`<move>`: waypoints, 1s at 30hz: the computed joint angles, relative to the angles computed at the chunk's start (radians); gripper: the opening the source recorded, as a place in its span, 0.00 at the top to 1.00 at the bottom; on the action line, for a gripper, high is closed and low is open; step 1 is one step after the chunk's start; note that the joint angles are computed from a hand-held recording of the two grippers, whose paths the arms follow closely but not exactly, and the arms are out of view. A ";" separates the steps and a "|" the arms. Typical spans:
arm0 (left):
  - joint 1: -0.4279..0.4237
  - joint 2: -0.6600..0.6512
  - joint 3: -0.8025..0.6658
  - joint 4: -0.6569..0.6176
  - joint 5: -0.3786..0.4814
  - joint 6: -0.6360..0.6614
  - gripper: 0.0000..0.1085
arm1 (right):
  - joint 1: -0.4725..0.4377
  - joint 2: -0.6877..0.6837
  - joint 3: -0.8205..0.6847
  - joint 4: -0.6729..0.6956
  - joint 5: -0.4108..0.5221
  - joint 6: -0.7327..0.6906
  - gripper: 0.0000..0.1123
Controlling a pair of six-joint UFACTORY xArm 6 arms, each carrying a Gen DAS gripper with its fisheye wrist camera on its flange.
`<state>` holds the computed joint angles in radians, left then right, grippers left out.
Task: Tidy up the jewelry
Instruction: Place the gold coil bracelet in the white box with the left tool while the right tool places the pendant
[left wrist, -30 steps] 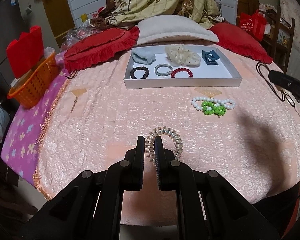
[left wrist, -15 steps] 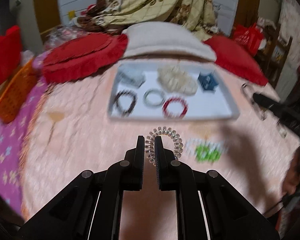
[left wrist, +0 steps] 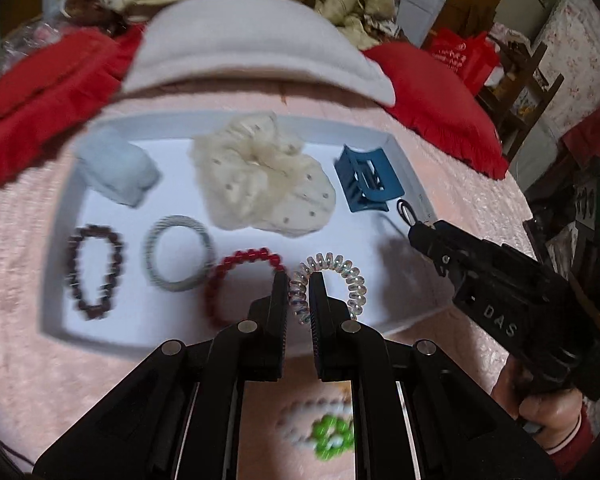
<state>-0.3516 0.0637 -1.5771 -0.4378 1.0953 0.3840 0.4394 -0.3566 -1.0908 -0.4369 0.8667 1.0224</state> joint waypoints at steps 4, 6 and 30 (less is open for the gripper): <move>-0.023 0.034 -0.010 -0.002 0.002 -0.007 0.92 | -0.031 -0.011 0.043 0.048 -0.046 -0.025 0.75; -0.025 0.044 -0.015 -0.007 0.011 -0.004 0.90 | -0.045 -0.019 0.063 0.074 -0.069 -0.036 0.75; 0.174 -0.386 0.379 0.204 -0.213 -0.109 0.61 | 0.149 0.126 -0.112 -0.022 -0.015 0.081 0.62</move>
<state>-0.1780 -0.3221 -1.1984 -0.2334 0.8827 0.2755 0.5886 -0.2302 -1.2033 -0.4591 0.8514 1.1032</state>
